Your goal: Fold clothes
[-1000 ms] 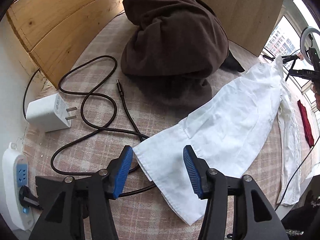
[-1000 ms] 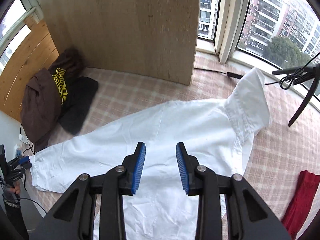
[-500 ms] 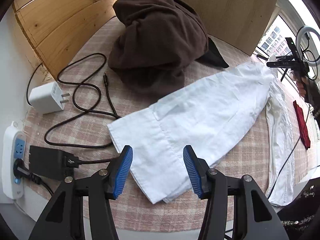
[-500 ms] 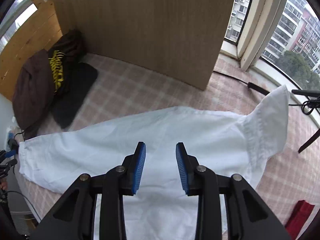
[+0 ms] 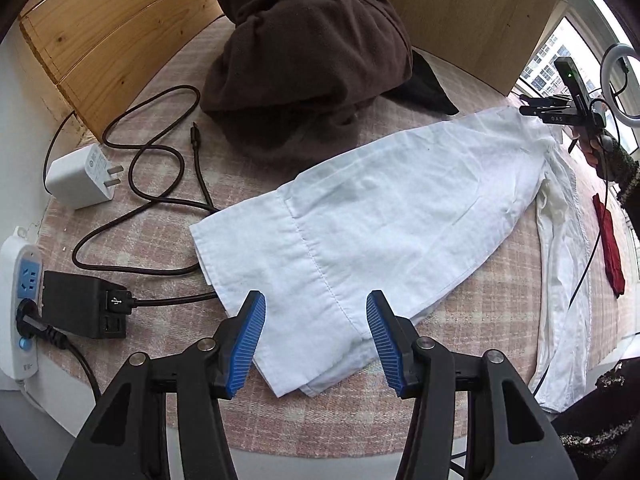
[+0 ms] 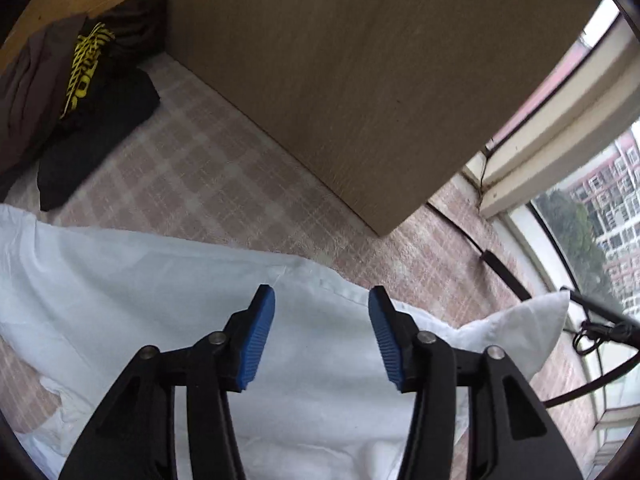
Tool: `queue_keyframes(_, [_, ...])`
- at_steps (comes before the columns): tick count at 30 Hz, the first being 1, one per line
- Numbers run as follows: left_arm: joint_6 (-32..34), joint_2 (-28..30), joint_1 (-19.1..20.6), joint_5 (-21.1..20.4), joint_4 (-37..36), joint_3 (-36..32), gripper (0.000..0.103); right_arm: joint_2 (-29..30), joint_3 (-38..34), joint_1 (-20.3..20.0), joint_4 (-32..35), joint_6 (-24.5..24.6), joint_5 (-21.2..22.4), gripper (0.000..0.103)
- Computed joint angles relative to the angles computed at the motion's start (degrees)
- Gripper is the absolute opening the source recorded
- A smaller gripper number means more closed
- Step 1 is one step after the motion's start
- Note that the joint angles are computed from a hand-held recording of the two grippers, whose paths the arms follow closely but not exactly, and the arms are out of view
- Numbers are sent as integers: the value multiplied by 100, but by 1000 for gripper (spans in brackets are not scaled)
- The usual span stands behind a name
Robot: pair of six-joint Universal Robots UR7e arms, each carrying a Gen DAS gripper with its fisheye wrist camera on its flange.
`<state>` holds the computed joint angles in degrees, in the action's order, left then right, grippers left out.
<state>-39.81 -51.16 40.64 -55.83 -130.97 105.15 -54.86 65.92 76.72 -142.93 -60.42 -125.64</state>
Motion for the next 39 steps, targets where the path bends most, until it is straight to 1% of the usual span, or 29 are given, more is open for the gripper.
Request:
queue_keyframes(1, [-28, 6, -4, 8, 30, -9, 50, 38, -54, 14, 106, -255, -29, 52])
queue_keyframes(3, [-101, 10, -16, 41, 106, -25, 51, 82, -266, -31, 806, -242, 50, 52])
queue_keyframes(5, [-166, -5, -10, 36, 122, -19, 51, 120, -359, -68, 1018, -283, 16, 52])
queue_keyframes(6, [-192, -10, -8, 36, 135, -17, 50, 131, -419, -90, 1174, -262, 35, 44])
queue_keyframes(7, [-208, -9, -10, 41, 162, -20, 50, 101, -486, -124, 1428, -115, 181, 24])
queue_keyframes(8, [-221, -6, -12, 47, 195, -25, 51, 73, -486, -132, 1442, -78, 211, 13])
queue_keyframes(9, [-235, -2, -15, 54, 227, -31, 50, 36, -454, -142, 1397, -70, 242, 4])
queue_keyframes(10, [-258, -11, -22, 64, 241, -23, 50, -14, -396, -151, 1325, -117, 269, 3])
queue_keyframes(14, [-422, -136, -66, 142, 221, 97, 51, -214, -188, -187, 980, -286, 377, 2])
queue_keyframes(15, [-458, -159, -66, 160, 231, 115, 51, -209, -231, -207, 899, -204, 388, 1])
queue_keyframes(16, [-489, -175, -63, 177, 251, 125, 51, -163, -280, -222, 719, -130, 329, 0])
queue_keyframes(19, [-444, -153, -44, 292, 409, 44, 51, -42, -368, -268, 378, -109, 114, 0])
queue_keyframes(21, [-384, -149, -4, 384, 496, -10, 51, -94, -259, -234, 440, -152, 71, 0])
queue_keyframes(22, [-387, -156, 37, 376, 418, 0, 51, -134, -177, -213, 419, -181, 74, 1])
queue_keyframes(23, [-393, -160, 78, 351, 296, 21, 51, -223, -18, -176, 264, -215, 190, 2])
queue_keyframes(24, [-411, -170, 142, 295, 200, 32, 51, -327, 97, -134, 348, -137, 351, 3])
queue_keyframes(26, [-457, -222, 151, 258, 161, 103, 51, -519, 328, -8, 655, 15, 536, 8])
queue_keyframes(28, [-565, -287, 95, 182, 154, 216, 51, -788, 793, 159, 868, -20, 782, 9])
queue_keyframes(30, [-706, -367, 44, 56, 113, 366, 51, -1085, 1465, 378, 1081, -235, 1025, 11])
queue_keyframes(31, [-821, -403, 8, 25, 134, 437, 51, -1203, 1774, 493, 1177, -355, 1143, 16])
queue_keyframes(32, [-876, -447, -17, -28, 45, 532, 51, -1309, 2142, 599, 1171, -543, 1243, 20])
queue_keyframes(33, [-907, -492, -36, -89, -90, 637, 51, -1382, 2500, 706, 1139, -751, 1299, 28])
queue_keyframes(34, [-934, -525, -40, -143, -243, 728, 51, -1423, 2774, 777, 1088, -994, 1330, 32])
queue_keyframes(36, [-979, -554, -27, -223, -454, 846, 49, -1454, 3271, 926, 957, -1477, 1369, 32])
queue_keyframes(37, [-993, -545, -12, -244, -463, 856, 48, -1429, 3483, 964, 703, -1765, 1323, 32])
queue_keyframes(38, [-951, -541, 8, -290, -549, 882, 42, -1420, 3674, 997, 436, -2009, 1224, 32])
queue_keyframes(39, [-886, -540, 30, -347, -666, 914, 28, -1398, 3828, 1021, 201, -2221, 1129, 32])
